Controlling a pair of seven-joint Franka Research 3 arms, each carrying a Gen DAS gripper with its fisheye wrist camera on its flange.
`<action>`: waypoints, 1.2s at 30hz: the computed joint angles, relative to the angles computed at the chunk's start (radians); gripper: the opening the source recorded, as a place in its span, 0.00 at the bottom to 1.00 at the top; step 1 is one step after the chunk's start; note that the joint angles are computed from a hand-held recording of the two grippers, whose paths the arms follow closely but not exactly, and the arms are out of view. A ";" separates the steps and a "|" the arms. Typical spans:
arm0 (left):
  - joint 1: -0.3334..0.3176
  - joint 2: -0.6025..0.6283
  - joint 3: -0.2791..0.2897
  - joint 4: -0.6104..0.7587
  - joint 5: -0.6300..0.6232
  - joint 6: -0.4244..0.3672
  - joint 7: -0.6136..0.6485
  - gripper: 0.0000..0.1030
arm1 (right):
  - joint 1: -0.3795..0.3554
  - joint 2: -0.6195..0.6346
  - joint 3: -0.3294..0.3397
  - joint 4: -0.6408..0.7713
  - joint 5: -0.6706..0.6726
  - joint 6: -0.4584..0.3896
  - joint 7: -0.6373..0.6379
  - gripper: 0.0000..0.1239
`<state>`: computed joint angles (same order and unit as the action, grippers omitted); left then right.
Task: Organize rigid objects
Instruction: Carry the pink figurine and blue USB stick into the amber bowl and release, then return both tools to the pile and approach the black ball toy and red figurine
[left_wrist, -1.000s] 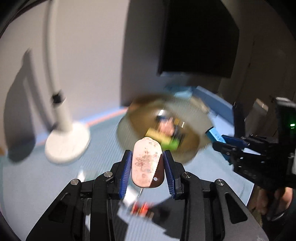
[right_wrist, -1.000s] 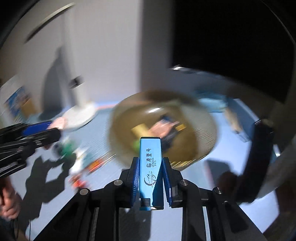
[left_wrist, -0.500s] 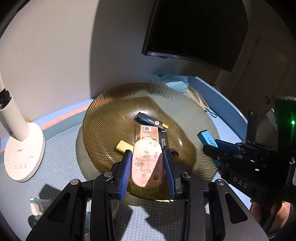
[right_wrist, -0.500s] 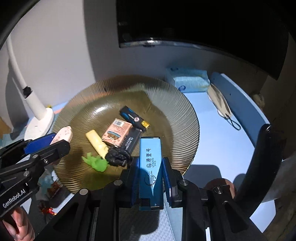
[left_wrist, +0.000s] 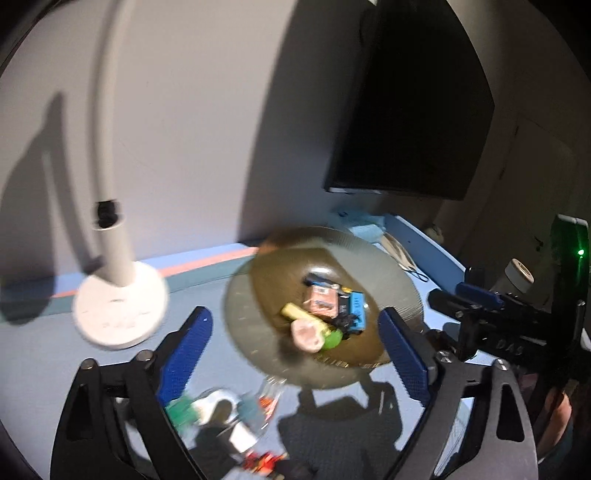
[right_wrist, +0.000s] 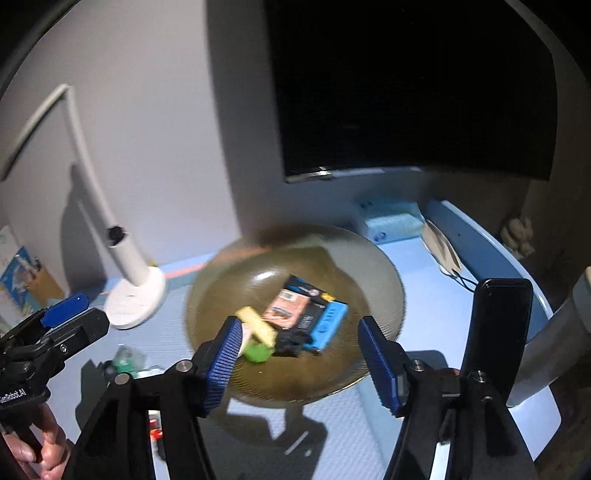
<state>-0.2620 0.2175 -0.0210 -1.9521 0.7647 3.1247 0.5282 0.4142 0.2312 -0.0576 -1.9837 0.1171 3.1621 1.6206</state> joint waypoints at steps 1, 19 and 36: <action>-0.036 -0.034 0.054 -0.036 0.067 0.012 -0.077 0.92 | 0.000 -0.016 0.011 -0.017 0.005 0.008 -0.003 0.59; 0.115 -0.286 -0.035 -0.417 0.561 -0.251 -0.688 0.92 | -0.397 0.149 0.626 -0.116 0.146 0.170 -0.218 0.70; 0.198 -0.194 -0.106 -0.402 0.501 -0.291 -0.670 0.92 | -0.337 0.209 0.556 -0.097 0.019 0.172 -0.165 0.70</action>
